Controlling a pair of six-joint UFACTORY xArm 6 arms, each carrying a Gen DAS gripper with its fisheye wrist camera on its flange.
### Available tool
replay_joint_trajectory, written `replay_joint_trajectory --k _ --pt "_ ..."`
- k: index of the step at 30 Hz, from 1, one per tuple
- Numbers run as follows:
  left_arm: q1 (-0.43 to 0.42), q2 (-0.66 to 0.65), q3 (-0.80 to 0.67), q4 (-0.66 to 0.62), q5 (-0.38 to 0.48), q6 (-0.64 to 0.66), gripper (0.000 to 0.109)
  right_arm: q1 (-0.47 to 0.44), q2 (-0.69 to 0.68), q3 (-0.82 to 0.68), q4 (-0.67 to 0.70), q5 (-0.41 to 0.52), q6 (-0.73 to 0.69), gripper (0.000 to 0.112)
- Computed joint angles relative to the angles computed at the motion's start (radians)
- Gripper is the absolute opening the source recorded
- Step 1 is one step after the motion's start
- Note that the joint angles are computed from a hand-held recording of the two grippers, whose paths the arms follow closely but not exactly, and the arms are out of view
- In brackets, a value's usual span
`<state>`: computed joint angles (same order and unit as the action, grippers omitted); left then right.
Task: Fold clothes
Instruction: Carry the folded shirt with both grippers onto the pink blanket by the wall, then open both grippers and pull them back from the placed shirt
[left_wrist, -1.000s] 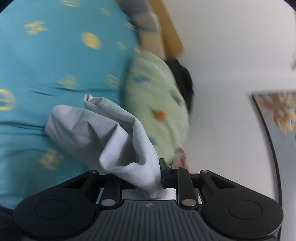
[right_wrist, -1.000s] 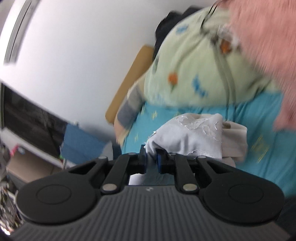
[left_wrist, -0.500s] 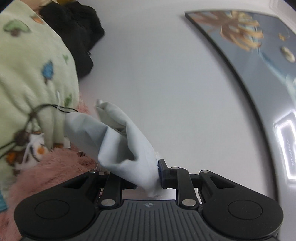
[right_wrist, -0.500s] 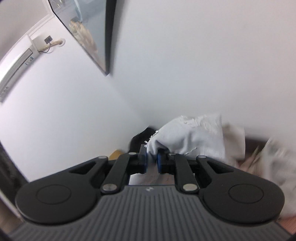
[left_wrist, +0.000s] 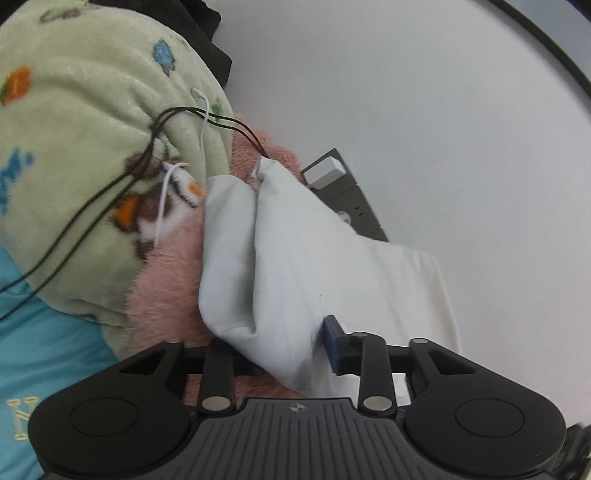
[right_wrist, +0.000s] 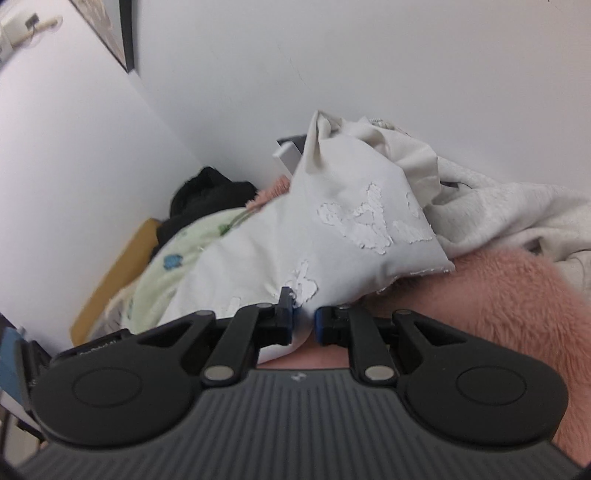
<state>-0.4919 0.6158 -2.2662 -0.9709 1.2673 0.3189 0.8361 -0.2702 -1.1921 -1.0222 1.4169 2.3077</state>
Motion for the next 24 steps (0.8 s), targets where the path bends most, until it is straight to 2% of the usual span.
replay_joint_trajectory --k 2,4,6,7,8,10,11,12,14,15,17,24 --pt "0.008 -0.005 -0.031 0.037 0.004 0.008 0.041 0.003 0.024 -0.059 0.050 0.023 -0.043 0.017" --pt "0.016 -0.014 -0.056 0.070 0.006 0.022 0.050 0.017 0.067 -0.147 0.099 0.067 -0.110 0.017" --pt "0.016 -0.030 -0.076 0.096 -0.001 0.052 0.066 0.044 0.093 -0.212 0.113 0.116 -0.148 0.017" --pt "0.015 -0.044 -0.077 0.111 -0.011 0.071 0.069 0.061 0.106 -0.243 0.107 0.140 -0.166 0.017" --pt "0.017 -0.089 -0.037 0.119 -0.029 0.110 0.075 0.083 0.123 -0.283 0.095 0.172 -0.194 0.017" --pt "0.019 -0.174 0.043 0.130 -0.086 0.187 0.085 0.123 0.174 -0.382 0.062 0.243 -0.263 0.026" --pt "0.022 -0.212 0.080 0.128 -0.113 0.219 0.091 0.146 0.203 -0.431 0.030 0.278 -0.296 0.045" --pt "0.032 -0.253 0.117 0.112 -0.129 0.250 0.093 0.170 0.230 -0.480 -0.006 0.309 -0.329 0.069" --pt "0.053 -0.328 0.186 0.072 -0.157 0.311 0.099 0.221 0.301 -0.588 -0.090 0.373 -0.404 0.088" --pt "0.063 -0.367 0.225 0.057 -0.176 0.344 0.103 0.244 0.342 -0.651 -0.131 0.403 -0.451 0.085" --pt "0.085 -0.444 0.300 0.026 -0.206 0.415 0.103 0.277 0.409 -0.752 -0.182 0.442 -0.529 0.085" --pt "0.197 -0.671 0.517 -0.097 -0.218 0.611 0.103 0.357 0.620 -1.044 -0.326 0.519 -0.719 0.085"
